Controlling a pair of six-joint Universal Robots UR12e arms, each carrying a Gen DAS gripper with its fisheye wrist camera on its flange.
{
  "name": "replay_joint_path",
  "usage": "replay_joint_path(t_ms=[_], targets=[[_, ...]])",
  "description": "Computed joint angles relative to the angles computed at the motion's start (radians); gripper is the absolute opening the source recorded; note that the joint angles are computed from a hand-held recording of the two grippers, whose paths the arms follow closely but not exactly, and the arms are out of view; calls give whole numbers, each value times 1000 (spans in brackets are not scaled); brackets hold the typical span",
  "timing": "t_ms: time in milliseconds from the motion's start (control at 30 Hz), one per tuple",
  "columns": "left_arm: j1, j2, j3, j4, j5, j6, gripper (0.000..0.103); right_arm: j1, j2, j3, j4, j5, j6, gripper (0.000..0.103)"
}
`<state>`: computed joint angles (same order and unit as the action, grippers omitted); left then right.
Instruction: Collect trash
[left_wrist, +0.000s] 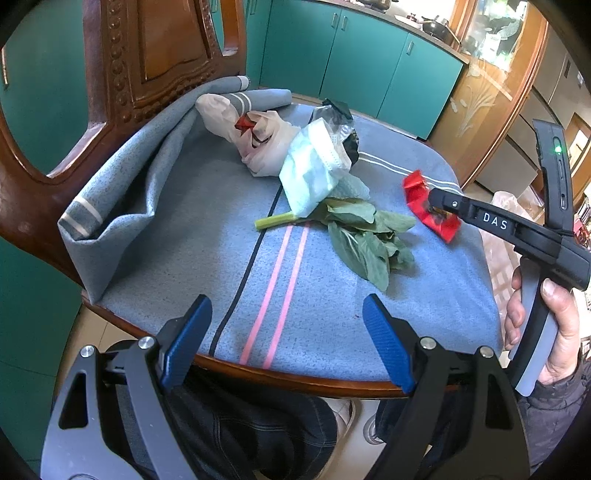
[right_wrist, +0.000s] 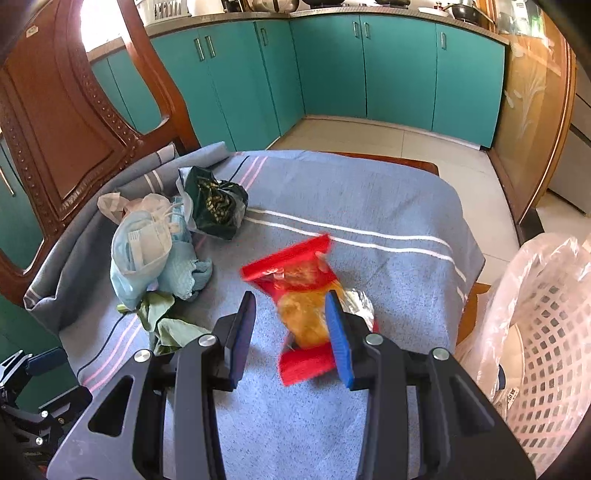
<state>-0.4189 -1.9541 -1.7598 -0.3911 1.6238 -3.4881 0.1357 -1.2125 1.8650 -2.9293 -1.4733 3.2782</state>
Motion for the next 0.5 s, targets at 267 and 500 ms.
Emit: replay_joint_path(t_ms=[267,500], targets=[[5,-2,1,-7,-9,-15,84,-2,1,-3,18,6,16,39],[32,-9,18,14,-128,-121,85,-28,-8,13,-17,54,113,59]])
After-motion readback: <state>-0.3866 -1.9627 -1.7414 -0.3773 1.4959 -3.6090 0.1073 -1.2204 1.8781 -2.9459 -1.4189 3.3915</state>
